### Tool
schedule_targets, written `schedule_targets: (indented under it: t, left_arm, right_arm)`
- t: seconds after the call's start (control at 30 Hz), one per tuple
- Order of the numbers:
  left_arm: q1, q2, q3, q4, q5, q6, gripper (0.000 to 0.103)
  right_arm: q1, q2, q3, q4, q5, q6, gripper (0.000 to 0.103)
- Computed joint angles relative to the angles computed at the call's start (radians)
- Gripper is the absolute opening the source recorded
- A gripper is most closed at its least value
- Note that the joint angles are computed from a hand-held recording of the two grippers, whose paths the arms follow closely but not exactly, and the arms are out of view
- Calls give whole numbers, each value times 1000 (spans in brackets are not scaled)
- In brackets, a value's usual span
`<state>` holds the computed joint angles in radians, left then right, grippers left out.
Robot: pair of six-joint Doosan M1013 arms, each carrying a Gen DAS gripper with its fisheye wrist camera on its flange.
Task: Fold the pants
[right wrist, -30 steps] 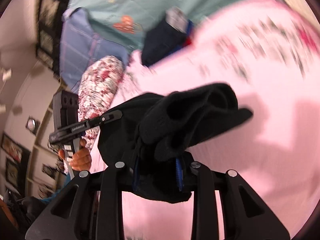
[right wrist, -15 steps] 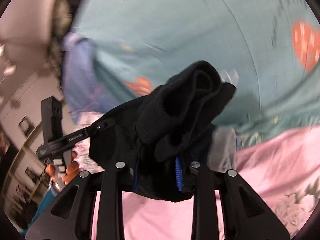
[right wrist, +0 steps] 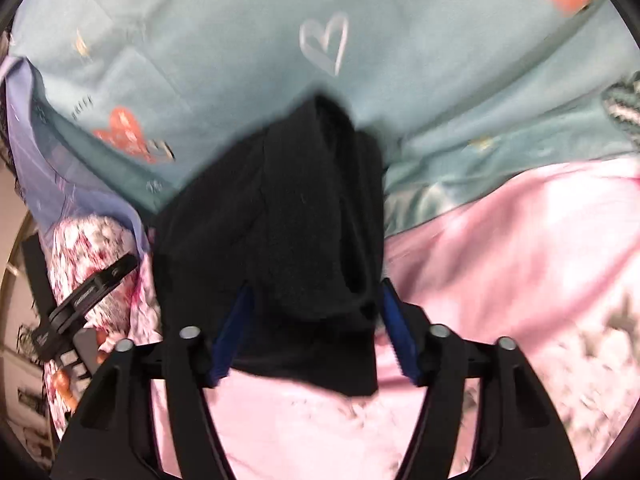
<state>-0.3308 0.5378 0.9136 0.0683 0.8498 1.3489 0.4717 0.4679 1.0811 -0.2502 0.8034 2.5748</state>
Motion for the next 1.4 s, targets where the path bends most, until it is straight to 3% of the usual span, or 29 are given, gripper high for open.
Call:
schedule_targets:
  t: [0.13, 0.2, 0.27, 0.37, 0.43, 0.5, 0.6, 0.73, 1.2, 1.4]
  left_arm:
    - [-25, -162, 213, 76, -182, 26, 100]
    - [-40, -258, 350, 88, -294, 37, 101]
    - [-60, -331, 456, 124, -367, 22, 101]
    - [-85, -435, 619, 153, -480, 12, 101]
    - [-106, -473, 687, 186, -509, -17, 101]
    - [-128, -498, 745, 250, -531, -89, 101]
    - [-151, -506, 787, 306, -531, -164, 101]
    - [-152, -486, 800, 284, -516, -169, 101]
    - [-146, -445, 793, 376, -467, -248, 101]
    - [-155, -438, 790, 413, -443, -267, 101]
  right_arm:
    - [85, -72, 16, -246, 100, 68, 89]
    - [151, -99, 32, -412, 153, 98, 92]
    - [225, -126, 81, -612, 215, 171, 102]
    - [336, -155, 196, -907, 305, 311, 102]
    - [382, -171, 275, -987, 330, 358, 102]
    - [407, -172, 328, -995, 354, 414, 102]
    - [426, -181, 406, -985, 327, 595, 102]
    - [422, -196, 470, -967, 220, 807, 102]
    - [408, -144, 446, -835, 171, 673, 102]
    - [430, -120, 415, -860, 224, 588, 102]
